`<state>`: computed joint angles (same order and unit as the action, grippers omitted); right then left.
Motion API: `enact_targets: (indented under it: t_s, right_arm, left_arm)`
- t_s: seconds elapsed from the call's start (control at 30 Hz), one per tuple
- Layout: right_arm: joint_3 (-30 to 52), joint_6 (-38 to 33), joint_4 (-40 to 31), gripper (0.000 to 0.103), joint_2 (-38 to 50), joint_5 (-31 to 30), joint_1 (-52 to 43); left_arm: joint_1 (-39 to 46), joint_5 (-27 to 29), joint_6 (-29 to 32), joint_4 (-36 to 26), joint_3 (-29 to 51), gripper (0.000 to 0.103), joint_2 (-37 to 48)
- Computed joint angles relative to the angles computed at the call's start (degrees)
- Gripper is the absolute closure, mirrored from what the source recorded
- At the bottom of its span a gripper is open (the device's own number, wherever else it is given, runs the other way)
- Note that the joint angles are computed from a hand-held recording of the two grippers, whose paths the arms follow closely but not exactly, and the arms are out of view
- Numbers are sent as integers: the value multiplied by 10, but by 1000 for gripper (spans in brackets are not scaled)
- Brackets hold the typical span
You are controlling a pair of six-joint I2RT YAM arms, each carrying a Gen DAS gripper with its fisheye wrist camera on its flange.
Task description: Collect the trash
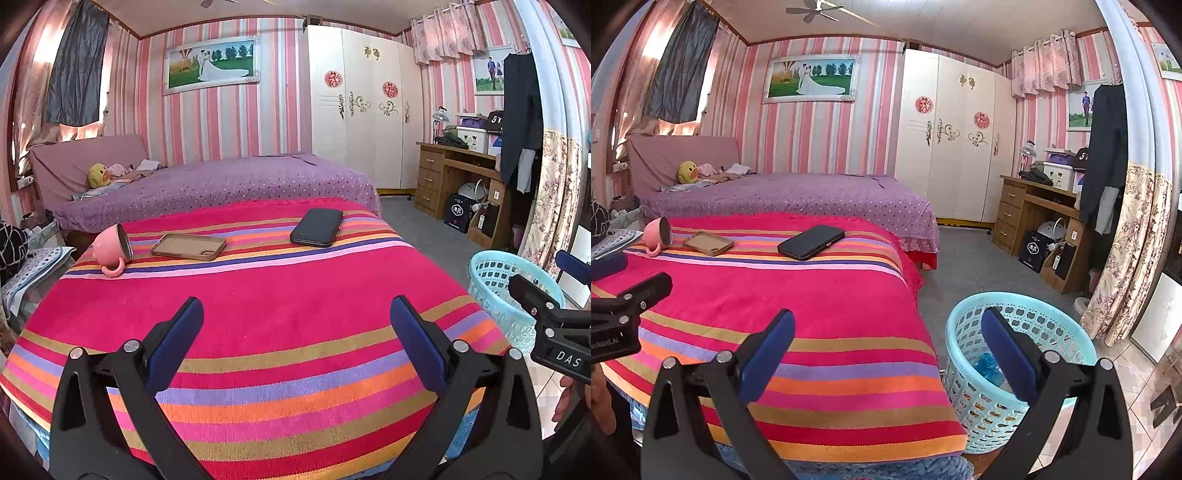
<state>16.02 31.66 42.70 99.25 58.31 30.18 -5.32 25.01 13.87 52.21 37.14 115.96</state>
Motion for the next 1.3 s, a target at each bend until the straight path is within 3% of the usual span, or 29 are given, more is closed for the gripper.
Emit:
enact_targets:
  t_s: [1.3]
  right_arm:
    - [-14,-8,12,5,-12,30,13]
  left_arm:
    - [-16,1,8,30,-29,5,-11]
